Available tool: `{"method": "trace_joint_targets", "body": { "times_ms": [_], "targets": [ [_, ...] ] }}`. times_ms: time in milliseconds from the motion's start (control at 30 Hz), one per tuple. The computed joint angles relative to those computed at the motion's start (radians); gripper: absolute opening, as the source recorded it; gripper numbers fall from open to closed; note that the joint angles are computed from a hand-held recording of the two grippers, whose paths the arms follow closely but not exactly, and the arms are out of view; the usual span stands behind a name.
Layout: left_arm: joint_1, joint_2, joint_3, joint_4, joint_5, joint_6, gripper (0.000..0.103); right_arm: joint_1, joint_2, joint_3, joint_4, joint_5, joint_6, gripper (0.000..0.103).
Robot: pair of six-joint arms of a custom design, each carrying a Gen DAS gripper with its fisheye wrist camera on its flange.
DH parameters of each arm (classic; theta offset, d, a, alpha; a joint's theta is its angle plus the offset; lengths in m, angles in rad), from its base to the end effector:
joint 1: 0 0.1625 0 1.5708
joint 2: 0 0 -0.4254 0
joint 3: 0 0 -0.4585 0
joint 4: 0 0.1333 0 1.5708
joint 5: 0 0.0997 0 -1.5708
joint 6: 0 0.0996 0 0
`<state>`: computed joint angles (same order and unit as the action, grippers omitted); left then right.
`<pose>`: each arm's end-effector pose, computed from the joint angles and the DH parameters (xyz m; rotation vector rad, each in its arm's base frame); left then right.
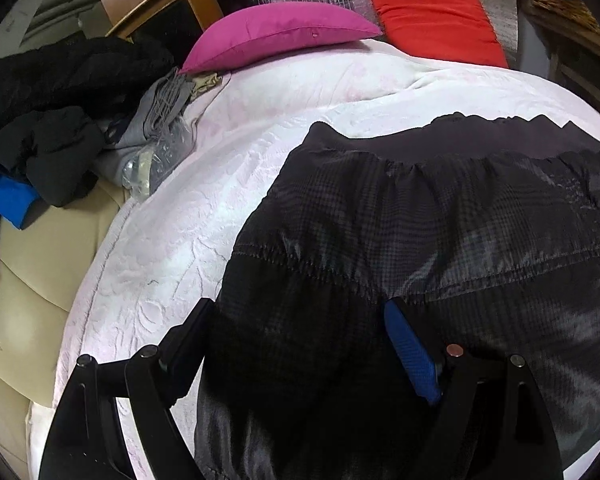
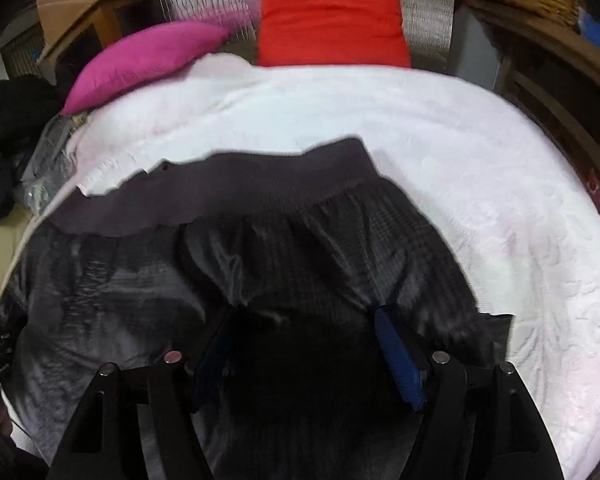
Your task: Fold large clothes
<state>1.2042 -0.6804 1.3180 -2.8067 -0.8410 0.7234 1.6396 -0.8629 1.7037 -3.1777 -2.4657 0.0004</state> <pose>-0.1087 -0.8402 0.1520 0.9501 2.0841 -0.5362 0.1034 -0.6919 0.1682 -0.3382 -2.1387 0.8914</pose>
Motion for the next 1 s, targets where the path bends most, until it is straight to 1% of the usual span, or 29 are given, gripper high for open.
{"method": "trace_joint_targets", "body": {
  "times_ms": [133,200,233,267,333,400,433,467,533,567,767,800,900,933,967,1000],
  "targets": [
    [-0.001,-0.012,0.025,-0.034,-0.006,0.024,0.086,0.040,-0.039,0.071,-0.114,-0.018,-0.034,0.074],
    [0.001,-0.016,0.028,-0.035,-0.012,0.023,0.086,0.059,-0.054,0.100,-0.141,-0.036,-0.043,0.074],
    [0.001,-0.019,0.032,-0.036,-0.013,0.021,0.086,0.060,-0.061,0.114,-0.153,-0.038,-0.049,0.069],
    [0.001,-0.020,0.033,-0.035,-0.016,0.018,0.086,0.064,-0.076,0.140,-0.169,-0.041,-0.051,0.061],
    [0.000,-0.025,0.043,-0.045,-0.016,0.020,0.086,0.070,-0.096,0.172,-0.151,-0.048,-0.031,0.037],
    [0.000,-0.026,0.047,-0.055,-0.017,0.025,0.086,0.072,-0.093,0.183,-0.134,-0.066,-0.033,0.037],
    [-0.001,-0.028,0.052,-0.059,-0.017,0.023,0.086,0.063,-0.073,0.162,-0.123,-0.072,-0.042,0.037],
    [-0.001,-0.028,0.053,-0.061,-0.018,0.025,0.086,0.060,-0.070,0.162,-0.099,-0.083,-0.026,0.037],
    [-0.001,-0.029,0.056,-0.065,-0.022,0.029,0.086,0.038,-0.084,0.171,-0.011,-0.069,0.056,0.038],
    [-0.001,-0.030,0.057,-0.067,-0.024,0.031,0.086,0.027,-0.089,0.175,0.019,-0.054,0.081,0.038],
    [-0.001,-0.031,0.063,-0.076,-0.023,0.034,0.086,0.025,-0.132,0.209,0.002,0.002,0.095,0.038],
    [-0.001,-0.032,0.063,-0.075,-0.023,0.033,0.086,0.030,-0.139,0.219,-0.018,0.007,0.092,0.039],
    [-0.002,-0.034,0.067,-0.076,-0.020,0.028,0.086,0.057,-0.139,0.254,-0.119,-0.016,0.058,0.039],
    [-0.002,-0.035,0.067,-0.075,-0.018,0.026,0.086,0.062,-0.135,0.264,-0.136,-0.018,0.057,0.039],
    [-0.003,-0.037,0.070,-0.076,-0.014,0.019,0.086,0.065,-0.136,0.275,-0.128,-0.015,0.070,0.039],
    [-0.004,-0.039,0.072,-0.075,-0.010,0.011,0.086,0.062,-0.137,0.280,-0.079,-0.012,0.102,0.040]
  ]
}}
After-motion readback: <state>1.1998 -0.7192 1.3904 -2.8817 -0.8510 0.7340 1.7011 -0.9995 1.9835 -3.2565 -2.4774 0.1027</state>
